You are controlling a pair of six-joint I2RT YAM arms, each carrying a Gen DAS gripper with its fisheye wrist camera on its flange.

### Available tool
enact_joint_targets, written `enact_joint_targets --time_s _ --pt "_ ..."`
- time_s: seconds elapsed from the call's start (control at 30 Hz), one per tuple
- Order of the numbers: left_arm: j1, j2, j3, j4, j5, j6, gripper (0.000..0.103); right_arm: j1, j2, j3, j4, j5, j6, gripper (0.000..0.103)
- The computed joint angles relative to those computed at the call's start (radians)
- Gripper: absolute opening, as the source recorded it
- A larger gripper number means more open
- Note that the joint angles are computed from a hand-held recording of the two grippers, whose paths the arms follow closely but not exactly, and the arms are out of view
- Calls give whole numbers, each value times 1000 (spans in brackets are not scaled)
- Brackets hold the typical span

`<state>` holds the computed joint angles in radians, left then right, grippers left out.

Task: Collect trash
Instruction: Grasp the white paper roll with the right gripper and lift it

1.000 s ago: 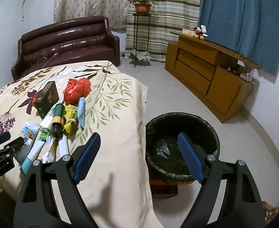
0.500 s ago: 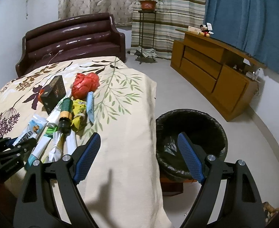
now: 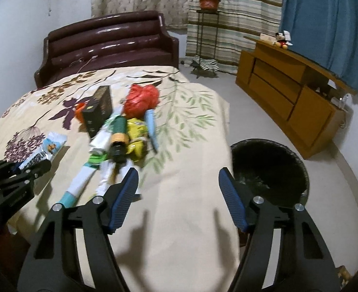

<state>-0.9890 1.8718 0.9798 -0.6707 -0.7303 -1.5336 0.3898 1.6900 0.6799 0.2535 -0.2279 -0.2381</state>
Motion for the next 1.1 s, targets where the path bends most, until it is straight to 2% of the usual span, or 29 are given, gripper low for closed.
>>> enact_joint_targets --time_s 0.17,0.37,0.73,1.1 --pt "-13 -46 -73 -21 -1 -63 25 65 -27 -32 3 19 7 64" --pt "-28 -93 -147 -9 3 -113 25 137 -25 -39 -11 44 31 53" --pt "-40 -151 -235 17 2 -155 25 225 59 -13 -24 84 62 23" --pt "-46 -151 -236 14 -3 -164 25 222 72 -25 1 74 56 20"
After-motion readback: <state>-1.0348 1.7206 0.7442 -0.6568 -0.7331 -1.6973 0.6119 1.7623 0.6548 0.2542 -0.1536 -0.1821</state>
